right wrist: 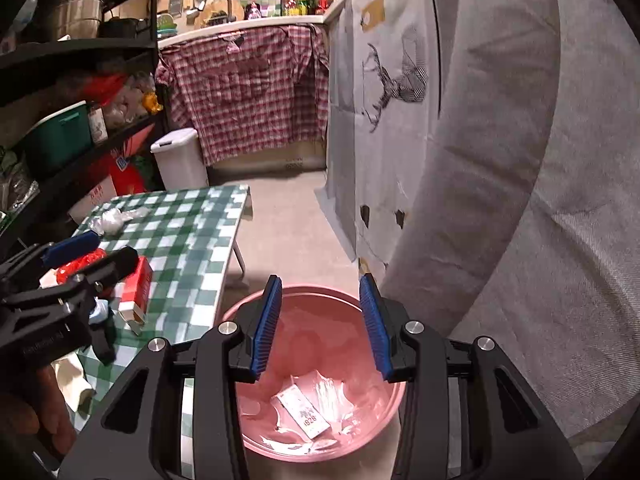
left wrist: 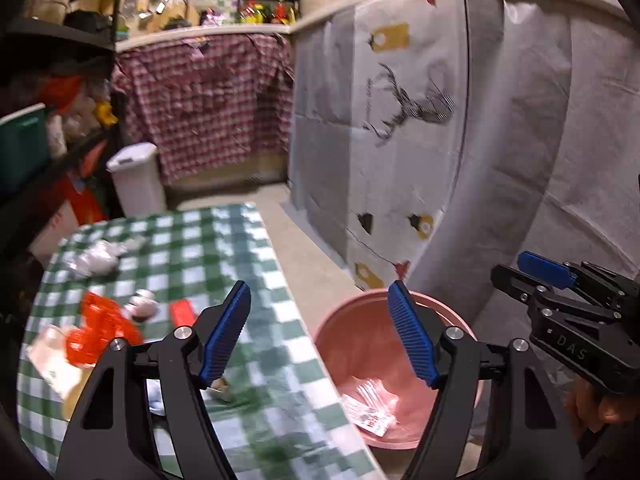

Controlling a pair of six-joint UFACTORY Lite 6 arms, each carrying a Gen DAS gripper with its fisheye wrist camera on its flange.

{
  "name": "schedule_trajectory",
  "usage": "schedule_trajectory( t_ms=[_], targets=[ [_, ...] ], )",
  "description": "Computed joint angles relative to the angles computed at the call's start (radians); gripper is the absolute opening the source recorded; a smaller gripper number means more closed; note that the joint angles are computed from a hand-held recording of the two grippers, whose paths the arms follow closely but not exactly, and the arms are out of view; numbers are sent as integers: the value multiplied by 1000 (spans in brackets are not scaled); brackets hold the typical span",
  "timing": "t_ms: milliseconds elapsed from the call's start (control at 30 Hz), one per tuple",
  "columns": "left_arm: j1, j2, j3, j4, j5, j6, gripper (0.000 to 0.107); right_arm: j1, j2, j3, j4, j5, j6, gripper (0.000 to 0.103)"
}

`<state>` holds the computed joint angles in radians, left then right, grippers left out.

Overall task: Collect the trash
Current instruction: 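Move the left tool to the white paper bag while the right tool grasps the red toothpaste box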

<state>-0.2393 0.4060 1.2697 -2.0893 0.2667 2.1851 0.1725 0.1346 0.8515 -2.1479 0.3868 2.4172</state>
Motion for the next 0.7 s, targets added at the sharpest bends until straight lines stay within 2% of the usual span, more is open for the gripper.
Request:
schedule_trajectory(
  t_ms=[133, 300, 533, 600, 700],
  targets=[
    [60, -43, -18, 41, 3, -18, 65, 44, -4, 23, 51, 0, -37, 42],
    [177, -78, -20, 216, 43, -159, 64, 105, 24, 79, 155, -5, -114, 38],
    [348, -86, 48, 543, 143, -467, 59, 213, 103, 183, 206, 21, -155, 37],
    [392, -67, 117, 694, 187, -605, 56, 241, 128, 217, 214, 24, -169, 37],
    [454, -62, 193, 802, 236, -655, 55, 283, 177, 277, 219, 32, -179, 37]
  ],
)
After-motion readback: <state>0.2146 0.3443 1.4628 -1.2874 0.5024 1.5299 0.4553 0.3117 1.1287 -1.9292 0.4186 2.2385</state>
